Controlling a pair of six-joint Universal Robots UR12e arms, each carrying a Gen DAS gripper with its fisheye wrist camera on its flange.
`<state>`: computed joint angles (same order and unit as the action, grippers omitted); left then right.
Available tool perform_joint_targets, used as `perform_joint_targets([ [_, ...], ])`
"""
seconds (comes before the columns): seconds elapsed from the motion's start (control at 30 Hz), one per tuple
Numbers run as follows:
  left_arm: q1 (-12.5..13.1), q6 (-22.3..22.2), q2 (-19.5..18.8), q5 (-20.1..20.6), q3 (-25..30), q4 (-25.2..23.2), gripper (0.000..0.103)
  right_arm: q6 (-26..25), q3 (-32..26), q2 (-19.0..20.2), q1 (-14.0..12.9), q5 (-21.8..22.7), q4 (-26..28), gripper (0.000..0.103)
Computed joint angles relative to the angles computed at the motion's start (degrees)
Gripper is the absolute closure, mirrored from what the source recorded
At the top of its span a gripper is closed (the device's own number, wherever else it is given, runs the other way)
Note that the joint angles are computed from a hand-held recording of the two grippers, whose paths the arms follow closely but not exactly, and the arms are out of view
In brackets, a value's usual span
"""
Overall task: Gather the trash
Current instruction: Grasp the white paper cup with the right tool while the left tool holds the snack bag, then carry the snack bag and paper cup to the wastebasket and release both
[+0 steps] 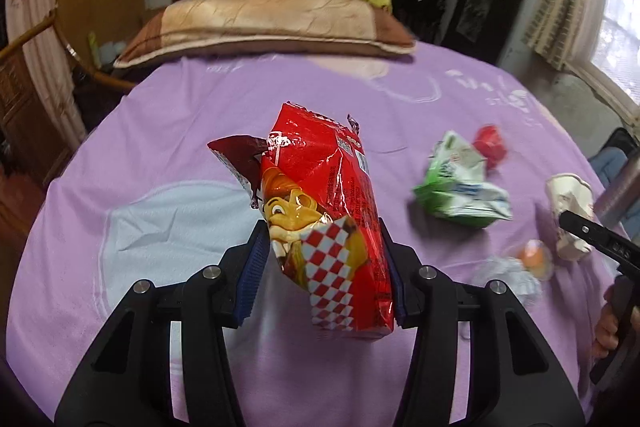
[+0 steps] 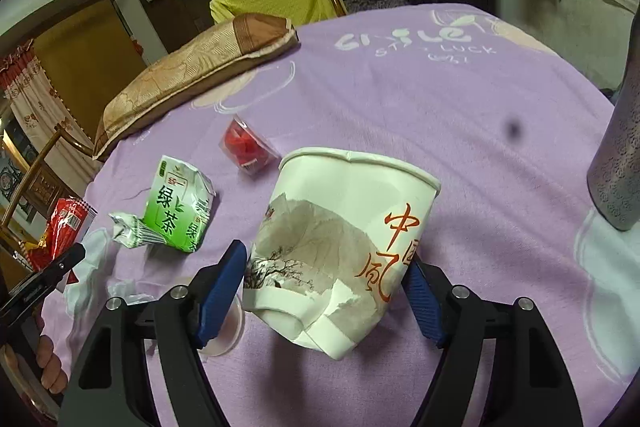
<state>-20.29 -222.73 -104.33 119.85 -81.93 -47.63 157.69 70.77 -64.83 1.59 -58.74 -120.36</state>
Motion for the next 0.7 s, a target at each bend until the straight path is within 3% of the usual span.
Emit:
perform_joint_targets([
  [0.27, -1.34, 5.17, -0.28, -2.45, 0.25, 4.94, 0.052, -2.69, 3.92, -2.77, -0.17, -0.13, -7.49, 0.027],
  [0.37, -2.3, 5.78, 0.03, -2.77, -0.19, 6.41, 0.052, -3.0, 6.14, -4.48, -1.02, 1.85, -10.25, 0.028],
  [0.53, -4.41, 5.51, 0.94, -4.67, -2.18, 11.12, 0.052, -2.79, 10.66, -8.47, -4.36, 9.63, -12.12, 0.028],
  [0.7, -6.79, 6.6, 0.96, -4.57, -2.54, 13.81, 0.052, -5.29, 14.64, -12.66, -7.17, 11.69, -12.1, 0.028],
])
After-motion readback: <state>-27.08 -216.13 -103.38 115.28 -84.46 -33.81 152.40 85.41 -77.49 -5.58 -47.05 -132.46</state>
